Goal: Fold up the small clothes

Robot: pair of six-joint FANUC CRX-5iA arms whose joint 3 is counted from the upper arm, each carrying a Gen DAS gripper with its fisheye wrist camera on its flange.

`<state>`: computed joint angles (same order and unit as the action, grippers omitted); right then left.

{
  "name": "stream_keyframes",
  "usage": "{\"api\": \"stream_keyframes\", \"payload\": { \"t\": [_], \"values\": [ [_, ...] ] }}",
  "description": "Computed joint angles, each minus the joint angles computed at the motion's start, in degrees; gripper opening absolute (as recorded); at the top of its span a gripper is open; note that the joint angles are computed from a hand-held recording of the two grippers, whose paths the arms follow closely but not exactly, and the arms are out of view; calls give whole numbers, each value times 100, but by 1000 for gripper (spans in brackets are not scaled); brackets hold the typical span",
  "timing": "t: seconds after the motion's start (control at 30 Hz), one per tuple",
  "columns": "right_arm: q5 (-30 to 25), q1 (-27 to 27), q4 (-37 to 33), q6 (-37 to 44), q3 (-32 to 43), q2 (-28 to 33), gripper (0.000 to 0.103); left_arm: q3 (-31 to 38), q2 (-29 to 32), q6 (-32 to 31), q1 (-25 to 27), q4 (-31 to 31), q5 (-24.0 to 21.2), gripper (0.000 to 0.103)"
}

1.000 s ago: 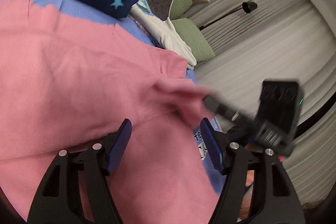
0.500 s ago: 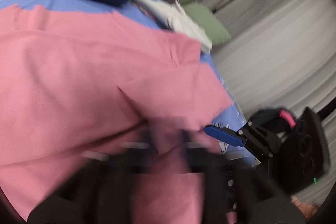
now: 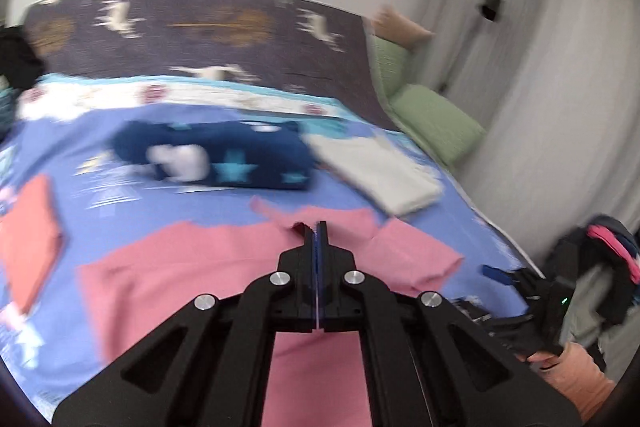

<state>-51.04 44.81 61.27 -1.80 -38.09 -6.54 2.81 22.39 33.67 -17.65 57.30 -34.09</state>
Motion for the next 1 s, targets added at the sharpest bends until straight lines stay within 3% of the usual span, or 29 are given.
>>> {"api": "stream_keyframes", "payload": {
  "t": [0.07,0.23,0.4,0.53,0.6,0.63,0.7,0.77,0.83,0.9,1.0],
  "values": [
    [-3,-38,-115,5,20,54,77,-136,-39,226,218,-167,59,0],
    [336,-204,-338,293,333,493,77,37,208,1497,690,-1250,-220,0],
    [453,-194,-470,596,623,821,77,-55,300,1534,934,-1025,-416,0],
    [-102,-95,-465,831,913,1231,77,-419,59,832,917,-146,-283,0],
    [-708,-34,-404,715,1092,1480,69,-673,-121,498,891,138,-106,0],
    [-1338,-16,-167,324,1145,1664,67,-710,-144,500,855,45,-7,0],
    [-1953,-6,-46,-250,1118,1712,67,-541,-78,918,883,-648,-20,0],
    [-1700,-76,-295,-428,1008,1471,68,-224,144,1491,951,-1434,-319,0],
    [-1339,-176,-881,-105,996,1289,68,-52,296,2029,990,-1989,-431,1],
    [-1201,-193,-1271,142,922,1182,70,-93,341,2175,1051,-2047,-427,7],
    [-690,-207,-1357,111,572,750,74,-286,267,1918,1083,-1728,-355,21]
  ]
}}
